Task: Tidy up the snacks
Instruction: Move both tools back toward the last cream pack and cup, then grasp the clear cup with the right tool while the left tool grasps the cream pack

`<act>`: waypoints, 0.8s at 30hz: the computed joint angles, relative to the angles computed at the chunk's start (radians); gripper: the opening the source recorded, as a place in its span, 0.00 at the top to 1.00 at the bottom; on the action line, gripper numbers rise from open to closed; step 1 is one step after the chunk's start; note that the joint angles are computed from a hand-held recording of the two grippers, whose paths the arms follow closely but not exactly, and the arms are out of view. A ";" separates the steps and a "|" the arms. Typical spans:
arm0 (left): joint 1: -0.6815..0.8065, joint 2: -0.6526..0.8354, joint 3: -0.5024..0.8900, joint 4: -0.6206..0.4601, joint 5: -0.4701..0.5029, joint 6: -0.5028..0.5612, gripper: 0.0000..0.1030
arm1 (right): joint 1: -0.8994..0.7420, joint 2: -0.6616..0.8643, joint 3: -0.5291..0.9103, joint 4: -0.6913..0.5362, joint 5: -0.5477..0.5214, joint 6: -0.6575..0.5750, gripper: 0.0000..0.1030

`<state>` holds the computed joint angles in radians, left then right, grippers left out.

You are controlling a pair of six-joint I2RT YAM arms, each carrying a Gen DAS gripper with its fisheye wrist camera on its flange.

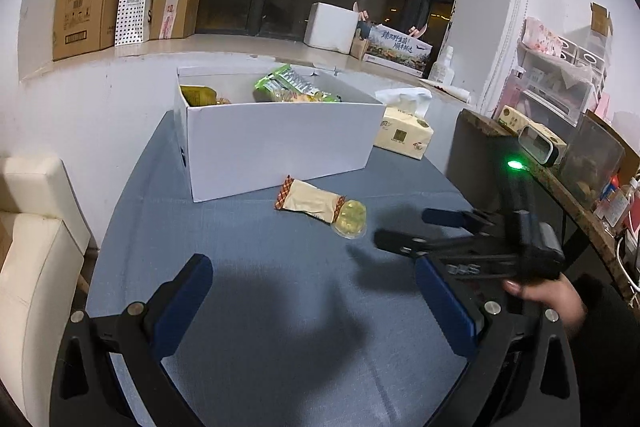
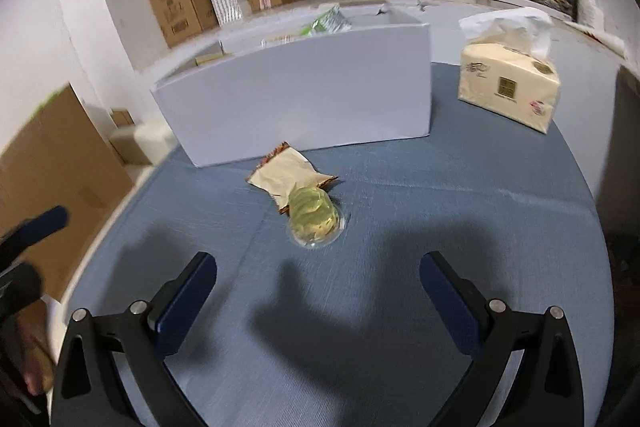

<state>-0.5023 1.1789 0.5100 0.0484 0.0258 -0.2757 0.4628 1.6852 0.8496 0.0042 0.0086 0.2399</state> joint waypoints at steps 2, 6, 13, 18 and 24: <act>-0.002 0.004 -0.002 0.000 -0.004 -0.001 0.00 | 0.004 0.068 0.064 -0.022 0.014 -0.019 0.00; 0.012 0.011 -0.010 0.008 0.009 -0.008 0.00 | -0.001 0.194 0.194 -0.110 -0.005 -0.038 0.00; 0.030 0.022 -0.019 0.018 0.017 -0.021 0.00 | 0.005 0.305 0.343 -0.215 0.033 -0.087 0.00; 0.038 0.030 -0.026 0.025 0.018 -0.026 0.00 | 0.012 0.273 0.307 -0.168 0.081 -0.092 0.54; 0.048 0.058 -0.018 0.030 0.019 -0.028 0.00 | -0.017 0.206 0.217 -0.127 0.037 -0.080 0.55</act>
